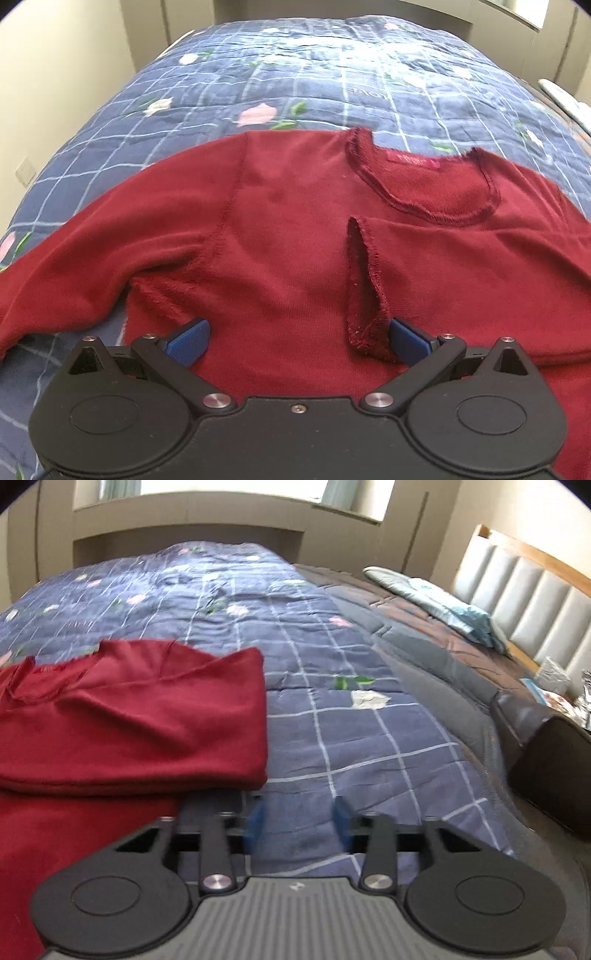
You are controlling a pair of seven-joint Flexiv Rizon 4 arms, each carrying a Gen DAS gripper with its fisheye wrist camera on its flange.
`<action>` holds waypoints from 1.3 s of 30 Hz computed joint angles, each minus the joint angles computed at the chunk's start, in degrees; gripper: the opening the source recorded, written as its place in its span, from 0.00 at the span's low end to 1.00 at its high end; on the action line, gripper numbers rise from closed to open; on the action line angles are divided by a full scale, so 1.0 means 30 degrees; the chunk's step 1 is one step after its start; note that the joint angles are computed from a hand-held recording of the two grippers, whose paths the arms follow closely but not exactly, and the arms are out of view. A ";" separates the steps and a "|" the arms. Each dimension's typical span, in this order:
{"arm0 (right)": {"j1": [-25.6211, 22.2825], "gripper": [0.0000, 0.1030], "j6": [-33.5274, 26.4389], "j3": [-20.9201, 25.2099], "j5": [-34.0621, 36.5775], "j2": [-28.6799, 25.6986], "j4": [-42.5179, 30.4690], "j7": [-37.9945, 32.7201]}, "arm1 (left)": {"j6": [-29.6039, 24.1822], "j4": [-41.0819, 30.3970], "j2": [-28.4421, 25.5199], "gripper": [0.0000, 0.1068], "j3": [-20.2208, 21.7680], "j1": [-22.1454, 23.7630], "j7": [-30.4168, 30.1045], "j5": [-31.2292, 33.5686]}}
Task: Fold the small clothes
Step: 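Reach the left tool to the other sleeve cuff and grasp it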
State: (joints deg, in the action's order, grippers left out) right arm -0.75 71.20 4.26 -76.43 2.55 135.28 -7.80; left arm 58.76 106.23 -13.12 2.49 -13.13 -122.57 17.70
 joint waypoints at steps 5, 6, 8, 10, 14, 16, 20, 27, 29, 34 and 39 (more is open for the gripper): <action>0.0733 0.90 -0.1082 0.0797 0.2706 0.0885 0.0087 -0.0028 | -0.0372 0.0765 0.1632 0.96 0.0483 -0.0089 -0.2181 0.1346; 0.0873 0.96 -0.1038 0.0929 0.3002 0.0975 0.0079 -0.0062 | -0.0549 0.1041 0.2119 0.96 0.0569 0.0005 -0.2804 0.1830; 0.1172 0.99 -0.0666 0.1213 0.3224 0.1162 0.0089 -0.0202 | -0.1882 0.1355 0.3178 0.96 0.0657 0.0303 -0.4554 0.2952; 0.1543 1.00 -0.0327 0.1467 0.3476 0.1135 -0.0004 -0.0693 | -0.2944 0.2068 0.4414 0.96 0.0801 0.0924 -0.6301 0.3531; 0.2602 1.00 0.0276 0.2043 0.4238 0.0821 -0.0307 -0.1915 | -0.4718 0.3677 0.6775 0.96 0.1021 0.2567 -0.9881 0.4384; 0.3163 1.00 0.0409 0.2302 0.4954 0.0736 -0.0343 -0.2345 | -0.5514 0.4298 0.7706 0.96 0.0984 0.3476 -1.1230 0.4918; 0.4387 1.00 0.0268 0.2788 0.7236 0.0500 -0.0487 -0.3434 | -0.5549 0.5524 0.8923 0.96 0.1445 0.5317 -1.2100 0.4841; 0.5733 1.00 -0.0518 0.3272 0.9556 0.0506 -0.0464 -0.4936 | -0.8016 0.5108 0.8736 0.96 0.0696 0.8726 -1.4640 0.5273; 0.5968 1.00 -0.0963 0.3340 1.0047 0.0506 -0.0445 -0.5184 | -0.7345 0.5066 0.8316 0.89 0.0954 0.9104 -1.4679 0.4944; 0.6191 1.00 -0.1614 0.3386 1.0682 0.0759 -0.0308 -0.5146 | -0.5761 0.5321 0.7819 0.50 0.1320 0.9453 -1.4209 0.4086; 0.6231 1.00 -0.1835 0.3440 1.0700 0.0903 -0.0267 -0.5101 | -0.5532 0.5414 0.7634 0.18 0.1013 0.9497 -1.5284 0.4624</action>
